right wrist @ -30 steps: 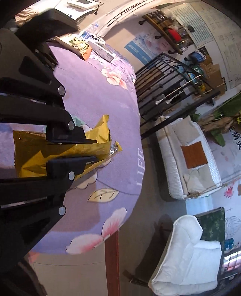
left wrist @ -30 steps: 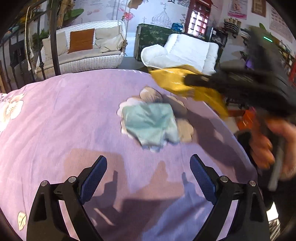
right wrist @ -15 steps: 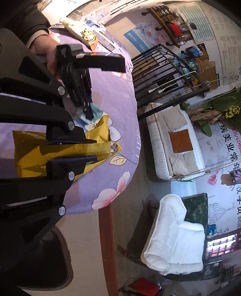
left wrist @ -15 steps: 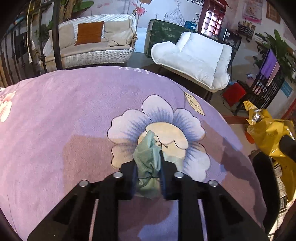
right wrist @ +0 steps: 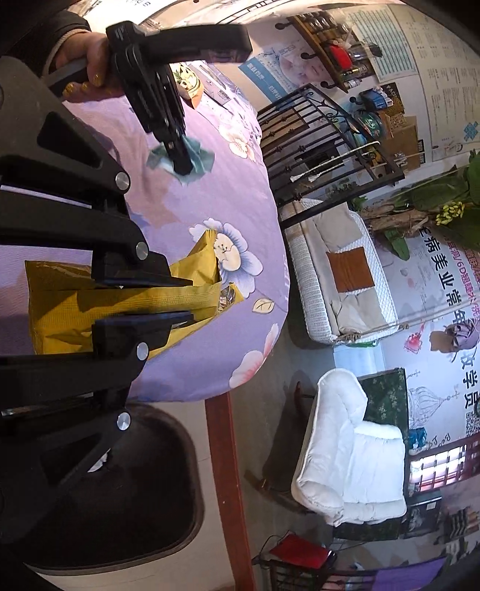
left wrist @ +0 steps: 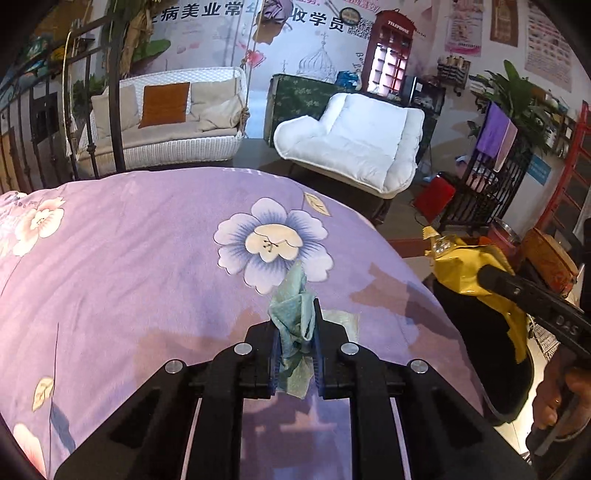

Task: Collect trash
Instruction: 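Carry the yellow packet with the right tool into the bin and release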

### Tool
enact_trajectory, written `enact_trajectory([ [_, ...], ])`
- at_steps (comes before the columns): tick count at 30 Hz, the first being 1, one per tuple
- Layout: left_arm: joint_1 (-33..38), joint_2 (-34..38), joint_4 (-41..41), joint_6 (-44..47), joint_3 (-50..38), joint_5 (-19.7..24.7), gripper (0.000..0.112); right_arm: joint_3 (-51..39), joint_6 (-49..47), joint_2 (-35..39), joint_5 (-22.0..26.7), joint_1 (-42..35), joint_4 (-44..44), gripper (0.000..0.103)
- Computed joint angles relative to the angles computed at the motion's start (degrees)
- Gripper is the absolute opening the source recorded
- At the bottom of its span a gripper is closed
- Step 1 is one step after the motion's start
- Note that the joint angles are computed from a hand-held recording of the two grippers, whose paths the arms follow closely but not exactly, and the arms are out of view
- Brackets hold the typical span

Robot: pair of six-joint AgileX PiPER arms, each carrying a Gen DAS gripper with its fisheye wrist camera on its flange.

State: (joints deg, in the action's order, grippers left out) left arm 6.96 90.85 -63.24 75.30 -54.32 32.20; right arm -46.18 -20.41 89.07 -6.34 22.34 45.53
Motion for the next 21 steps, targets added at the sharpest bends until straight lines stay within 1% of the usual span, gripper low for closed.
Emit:
enact_trajectory([
  [5, -2.31, -5.88, -3.63, 4.80, 7.38, -1.66, 0.015, 7.26, -2.22, -5.36, -2.72, 0.51, 4.72, 0.013],
  [6, -2.44, -6.89, -4.25, 5.50, 8.59, -1.49, 0.015, 8.79, -2.05, -6.58, -3.07, 0.34, 4.93, 0.013],
  [8, -2.54, -8.78, -4.47, 5.33, 10.38, 0.21, 0.015, 12.08, -2.35, -9.21, -3.96, 0.18, 6.24, 0.013],
  [9, -2.84, -9.54, -4.49, 5.30, 11.09, 0.63, 0.015, 13.58, -4.02, -10.58, -4.46, 0.12, 8.42, 0.013],
  [12, -6.16, -12.94, -5.79, 7.08, 14.33, -1.71, 0.015, 17.63, -9.47, -15.00, -5.06, -0.64, 14.98, 0.013],
  [16, -8.74, -15.25, -7.31, 7.51, 16.60, -1.13, 0.015, 22.15, -17.74, -20.39, -5.43, -2.20, 24.31, 0.013],
  [18, -10.13, -16.00, -7.92, 7.61, 17.60, -1.58, 0.015, 23.71, -21.73, -22.67, -5.29, -3.37, 28.59, 0.013],
  [21, -12.20, -16.56, -8.98, 7.84, 18.66, -1.77, 0.015, 25.68, -24.78, -24.82, -4.68, -5.76, 31.54, 0.013],
])
